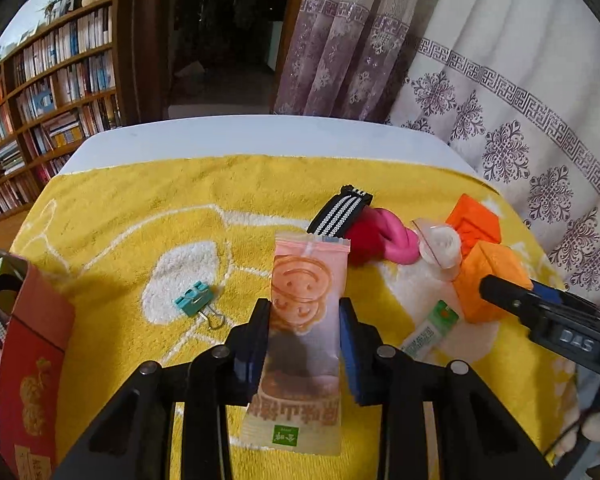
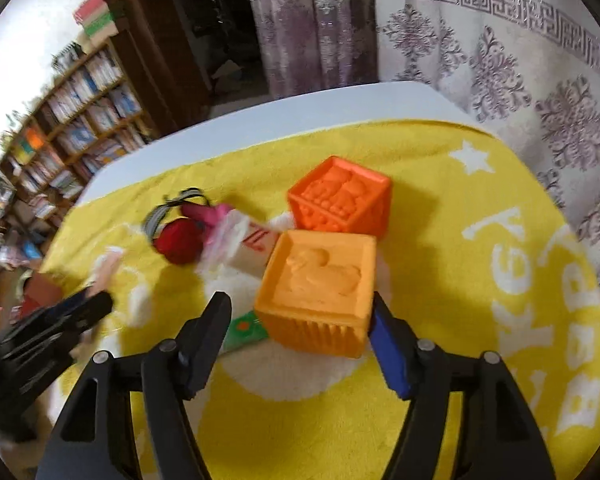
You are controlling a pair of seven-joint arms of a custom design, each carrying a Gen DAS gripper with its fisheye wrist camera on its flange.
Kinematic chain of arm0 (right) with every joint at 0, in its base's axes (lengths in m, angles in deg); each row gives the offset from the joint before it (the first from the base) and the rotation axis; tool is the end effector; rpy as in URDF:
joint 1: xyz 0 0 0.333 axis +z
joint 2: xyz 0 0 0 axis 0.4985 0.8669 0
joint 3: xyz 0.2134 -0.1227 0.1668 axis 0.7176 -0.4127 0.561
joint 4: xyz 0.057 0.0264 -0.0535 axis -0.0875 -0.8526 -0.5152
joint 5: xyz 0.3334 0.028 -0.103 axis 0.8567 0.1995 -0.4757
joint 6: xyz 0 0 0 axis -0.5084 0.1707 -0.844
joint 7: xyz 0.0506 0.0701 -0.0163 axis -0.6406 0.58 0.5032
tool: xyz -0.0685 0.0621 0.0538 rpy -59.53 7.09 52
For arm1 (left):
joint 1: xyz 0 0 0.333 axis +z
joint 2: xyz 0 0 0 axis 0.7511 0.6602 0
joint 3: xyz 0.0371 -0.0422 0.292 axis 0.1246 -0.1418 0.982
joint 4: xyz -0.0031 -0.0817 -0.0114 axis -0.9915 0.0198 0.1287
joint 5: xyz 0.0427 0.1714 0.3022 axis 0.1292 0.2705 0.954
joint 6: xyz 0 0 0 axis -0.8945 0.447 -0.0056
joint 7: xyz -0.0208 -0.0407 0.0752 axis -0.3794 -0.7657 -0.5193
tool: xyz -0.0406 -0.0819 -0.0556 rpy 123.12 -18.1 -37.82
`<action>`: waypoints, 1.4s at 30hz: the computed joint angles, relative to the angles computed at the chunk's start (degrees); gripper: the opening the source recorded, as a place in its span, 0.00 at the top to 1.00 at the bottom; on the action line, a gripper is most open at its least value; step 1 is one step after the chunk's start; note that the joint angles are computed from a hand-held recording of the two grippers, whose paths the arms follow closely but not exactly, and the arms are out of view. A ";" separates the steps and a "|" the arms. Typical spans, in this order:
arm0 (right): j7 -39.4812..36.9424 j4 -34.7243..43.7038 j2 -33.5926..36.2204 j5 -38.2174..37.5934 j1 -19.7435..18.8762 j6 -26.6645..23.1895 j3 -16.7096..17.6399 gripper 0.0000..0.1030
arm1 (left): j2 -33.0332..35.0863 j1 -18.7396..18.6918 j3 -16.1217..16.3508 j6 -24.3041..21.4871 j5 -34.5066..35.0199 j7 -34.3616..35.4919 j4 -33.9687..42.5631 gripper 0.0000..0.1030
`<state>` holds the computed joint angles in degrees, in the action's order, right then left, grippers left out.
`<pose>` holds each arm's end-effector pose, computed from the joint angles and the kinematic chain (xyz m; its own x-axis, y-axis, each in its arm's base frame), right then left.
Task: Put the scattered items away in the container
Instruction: 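Grasp the orange duck block with the right tool while the left tool holds the packet, then carry the snack packet and orange block with both tools over the tin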
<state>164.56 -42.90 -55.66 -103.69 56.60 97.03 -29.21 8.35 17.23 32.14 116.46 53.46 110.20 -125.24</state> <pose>0.4414 0.3271 0.4881 -0.1499 -0.9765 -0.1551 -0.7943 0.2123 -0.5692 0.4724 -0.4357 0.4527 -0.2882 -0.9385 0.1902 -0.7823 0.1162 -0.6119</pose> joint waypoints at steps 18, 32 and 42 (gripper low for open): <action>-1.78 -1.45 0.02 1.20 0.38 0.05 -0.38 0.44 | -9.24 2.27 -0.38 5.58 4.20 -7.44 -10.96 0.67; -9.71 13.53 8.56 1.56 6.68 9.97 2.73 0.44 | -30.57 13.65 -3.50 7.13 17.43 -23.81 -30.25 0.67; -26.80 44.12 29.96 9.58 16.54 5.89 2.57 0.44 | -46.97 21.57 -4.92 3.35 11.09 -20.51 -44.65 0.66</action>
<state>137.76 1.22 -25.69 -94.11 73.14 102.92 -26.63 -38.62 38.80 27.21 119.81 64.54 89.69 -169.90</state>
